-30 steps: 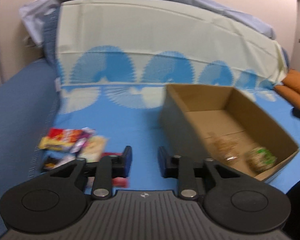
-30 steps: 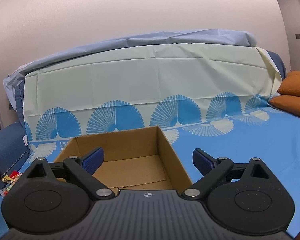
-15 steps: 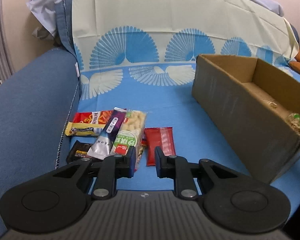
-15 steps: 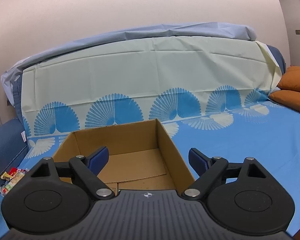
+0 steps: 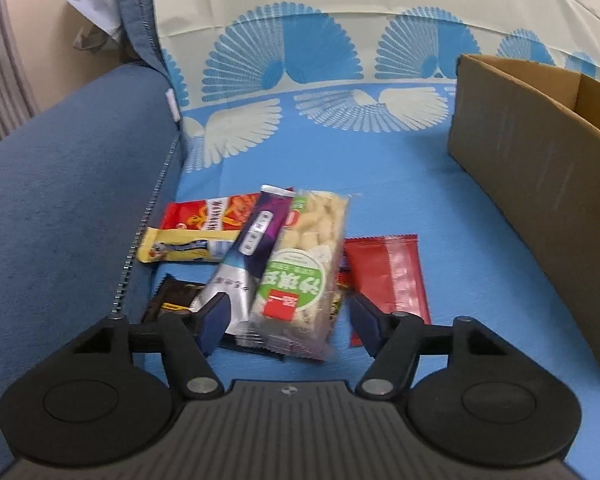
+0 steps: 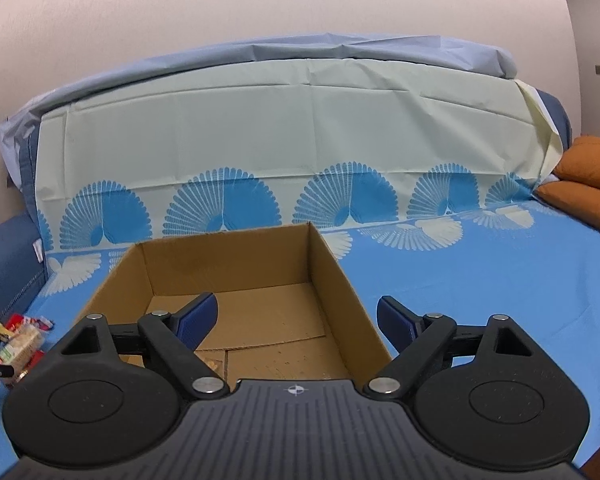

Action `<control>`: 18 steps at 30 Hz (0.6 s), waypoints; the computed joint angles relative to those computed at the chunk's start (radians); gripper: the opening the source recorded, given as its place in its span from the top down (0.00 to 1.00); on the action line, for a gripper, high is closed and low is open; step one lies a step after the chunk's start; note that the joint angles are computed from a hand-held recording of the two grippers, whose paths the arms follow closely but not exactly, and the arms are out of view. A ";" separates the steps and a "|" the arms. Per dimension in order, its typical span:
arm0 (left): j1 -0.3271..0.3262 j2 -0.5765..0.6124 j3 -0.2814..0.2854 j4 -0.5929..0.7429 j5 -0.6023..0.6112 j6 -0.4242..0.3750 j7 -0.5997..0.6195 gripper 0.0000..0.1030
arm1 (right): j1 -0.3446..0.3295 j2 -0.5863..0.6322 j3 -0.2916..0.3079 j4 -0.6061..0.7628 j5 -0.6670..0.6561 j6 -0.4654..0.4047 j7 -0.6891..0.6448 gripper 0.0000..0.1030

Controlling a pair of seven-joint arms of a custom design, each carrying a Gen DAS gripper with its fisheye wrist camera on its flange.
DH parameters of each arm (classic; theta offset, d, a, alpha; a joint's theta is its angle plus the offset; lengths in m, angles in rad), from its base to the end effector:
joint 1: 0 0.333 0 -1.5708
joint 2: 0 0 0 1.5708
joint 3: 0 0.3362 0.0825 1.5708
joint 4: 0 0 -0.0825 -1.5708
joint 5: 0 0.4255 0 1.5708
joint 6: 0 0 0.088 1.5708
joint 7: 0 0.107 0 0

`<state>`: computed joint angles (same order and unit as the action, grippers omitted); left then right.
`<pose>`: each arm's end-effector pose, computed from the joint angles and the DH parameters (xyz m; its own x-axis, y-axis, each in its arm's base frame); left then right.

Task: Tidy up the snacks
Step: 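Move the left gripper to the white-green stick snack bag and grasp it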

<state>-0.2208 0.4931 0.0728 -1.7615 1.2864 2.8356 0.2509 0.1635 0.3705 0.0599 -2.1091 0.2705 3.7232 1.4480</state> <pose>0.7061 -0.1611 0.3144 0.0884 -0.9756 -0.2007 -0.6812 0.0878 -0.7268 0.6433 0.1062 0.3772 0.0452 -0.9965 -0.0707 -0.3397 0.0513 -0.9391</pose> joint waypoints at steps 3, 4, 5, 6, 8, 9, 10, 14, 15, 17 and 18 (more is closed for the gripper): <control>0.020 0.008 -0.018 0.002 -0.062 0.006 0.060 0.58 | 0.045 0.006 -0.024 0.010 0.066 0.005 -0.071 0.15; 0.025 0.006 -0.017 -0.004 -0.072 0.033 0.060 0.59 | 0.055 0.008 -0.029 0.015 0.084 0.001 -0.091 0.15; 0.027 0.003 -0.010 -0.009 -0.074 0.062 0.051 0.61 | 0.065 0.010 -0.033 0.021 0.105 -0.005 -0.113 0.15; 0.027 -0.001 -0.005 -0.015 -0.079 0.080 0.048 0.62 | 0.075 0.013 -0.038 0.028 0.124 -0.010 -0.136 0.15; 0.042 -0.011 -0.013 -0.033 -0.127 0.110 0.081 0.62 | 0.097 0.021 -0.049 0.044 0.169 -0.021 -0.185 0.15; 0.044 -0.019 -0.013 -0.044 -0.149 0.123 0.089 0.62 | 0.108 0.026 -0.054 0.053 0.194 -0.025 -0.208 0.16; 0.048 -0.034 -0.011 -0.063 -0.171 0.140 0.091 0.62 | 0.110 0.028 -0.053 0.058 0.207 -0.026 -0.219 0.16; 0.105 -0.144 -0.058 -0.190 -0.366 0.169 0.176 0.63 | 0.123 0.041 -0.052 0.079 0.249 -0.024 -0.262 0.18; 0.119 -0.179 -0.069 -0.231 -0.411 0.169 0.198 0.63 | 0.122 0.042 -0.050 0.081 0.250 -0.023 -0.268 0.19; 0.148 -0.232 -0.095 -0.300 -0.497 0.186 0.255 0.63 | 0.125 0.046 -0.049 0.089 0.262 -0.026 -0.285 0.19; 0.155 -0.257 -0.103 -0.331 -0.529 0.190 0.279 0.63 | 0.123 0.047 -0.047 0.088 0.262 -0.024 -0.287 0.19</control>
<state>-0.0653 0.2359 -0.0306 -2.0926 0.7571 3.0260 0.5298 0.2865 0.4177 0.0132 -2.0207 0.5328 3.6991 1.1609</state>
